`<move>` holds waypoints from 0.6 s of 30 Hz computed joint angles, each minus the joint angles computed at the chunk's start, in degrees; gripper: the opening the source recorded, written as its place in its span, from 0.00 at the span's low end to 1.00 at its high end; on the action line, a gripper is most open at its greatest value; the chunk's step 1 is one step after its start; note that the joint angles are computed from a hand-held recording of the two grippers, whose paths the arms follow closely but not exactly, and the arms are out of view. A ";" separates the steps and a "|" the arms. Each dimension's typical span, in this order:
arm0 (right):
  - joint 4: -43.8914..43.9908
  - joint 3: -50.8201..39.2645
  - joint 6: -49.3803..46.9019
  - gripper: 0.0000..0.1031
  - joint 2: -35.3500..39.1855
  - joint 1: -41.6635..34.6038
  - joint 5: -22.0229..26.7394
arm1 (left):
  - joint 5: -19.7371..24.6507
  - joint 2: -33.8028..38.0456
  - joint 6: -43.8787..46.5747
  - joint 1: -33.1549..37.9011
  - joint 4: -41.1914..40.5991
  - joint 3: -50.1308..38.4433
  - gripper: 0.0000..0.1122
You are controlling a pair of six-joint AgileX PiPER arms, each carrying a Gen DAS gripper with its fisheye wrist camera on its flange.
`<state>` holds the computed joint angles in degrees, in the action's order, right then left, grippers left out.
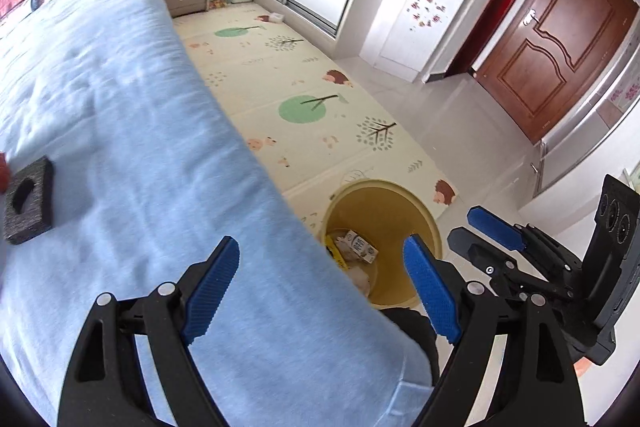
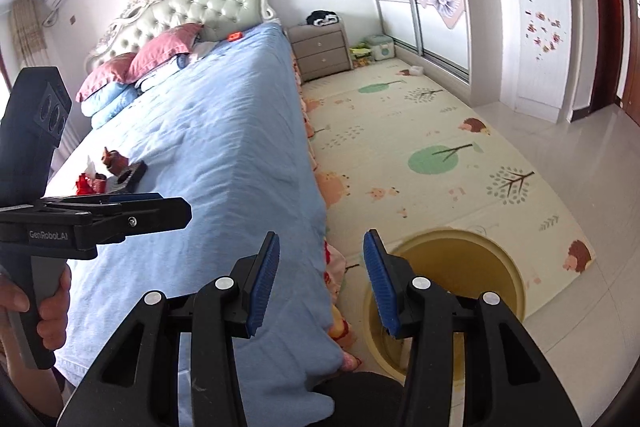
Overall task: Collect trash
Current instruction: 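Move both tools back over the bed toward the remaining items, then grasp the red cloth with the left tool while the right tool grasps the black foam square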
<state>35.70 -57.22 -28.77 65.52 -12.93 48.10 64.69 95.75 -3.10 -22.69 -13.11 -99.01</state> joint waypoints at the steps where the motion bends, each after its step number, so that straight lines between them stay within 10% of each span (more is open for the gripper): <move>1: -1.66 -0.93 2.36 0.43 0.06 3.36 -0.78 | -0.33 -1.80 0.59 1.70 0.06 1.75 0.75; 18: -20.27 -19.88 25.48 0.43 17.05 39.71 -6.92 | 1.05 -13.64 13.98 36.19 -7.97 12.85 0.76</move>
<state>15.42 -77.11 -3.28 82.57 26.79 41.18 65.74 82.11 10.89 13.50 -21.09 -86.16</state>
